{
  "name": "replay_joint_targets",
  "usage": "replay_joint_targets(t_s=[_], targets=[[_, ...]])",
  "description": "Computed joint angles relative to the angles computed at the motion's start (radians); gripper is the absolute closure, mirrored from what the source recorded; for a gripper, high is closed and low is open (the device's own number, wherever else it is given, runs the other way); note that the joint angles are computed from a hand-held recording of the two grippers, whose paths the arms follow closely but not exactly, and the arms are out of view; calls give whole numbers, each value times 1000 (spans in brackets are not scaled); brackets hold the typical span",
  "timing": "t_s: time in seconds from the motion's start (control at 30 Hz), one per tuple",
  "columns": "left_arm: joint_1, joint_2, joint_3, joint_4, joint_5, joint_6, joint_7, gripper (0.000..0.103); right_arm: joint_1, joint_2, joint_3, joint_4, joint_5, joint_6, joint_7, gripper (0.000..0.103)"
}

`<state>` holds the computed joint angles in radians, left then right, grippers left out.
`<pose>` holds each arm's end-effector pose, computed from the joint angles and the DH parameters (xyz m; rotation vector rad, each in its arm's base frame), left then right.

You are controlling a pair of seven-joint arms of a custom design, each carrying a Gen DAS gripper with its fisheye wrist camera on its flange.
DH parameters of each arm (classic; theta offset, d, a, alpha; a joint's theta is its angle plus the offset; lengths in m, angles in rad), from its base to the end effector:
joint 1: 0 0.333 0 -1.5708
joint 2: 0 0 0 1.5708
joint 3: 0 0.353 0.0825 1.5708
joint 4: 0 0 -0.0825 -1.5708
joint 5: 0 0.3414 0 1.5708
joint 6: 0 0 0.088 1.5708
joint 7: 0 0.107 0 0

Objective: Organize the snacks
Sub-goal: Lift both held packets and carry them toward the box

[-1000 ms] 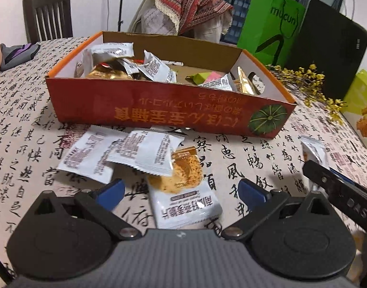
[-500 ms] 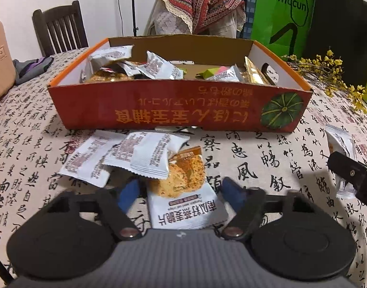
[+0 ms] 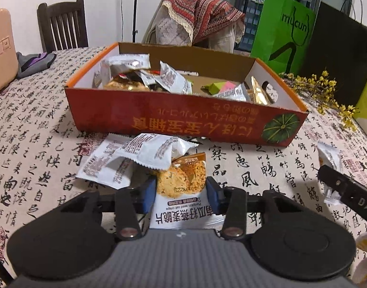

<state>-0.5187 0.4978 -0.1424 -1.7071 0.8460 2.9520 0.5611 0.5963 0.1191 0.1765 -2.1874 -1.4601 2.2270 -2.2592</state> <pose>0.5250 -0.4475 0.4373 -1.4572 2.1539 -1.0015 0.4026 0.3462 0.4129 -0.9955 1.9963 -0.9292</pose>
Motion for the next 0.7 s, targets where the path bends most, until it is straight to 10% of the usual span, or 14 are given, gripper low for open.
replay_joint_targets(t_s=[0.7], targets=[[-1, -138, 123, -115, 328, 221, -317, 59, 21, -1, 9, 17, -58, -39, -17, 57]])
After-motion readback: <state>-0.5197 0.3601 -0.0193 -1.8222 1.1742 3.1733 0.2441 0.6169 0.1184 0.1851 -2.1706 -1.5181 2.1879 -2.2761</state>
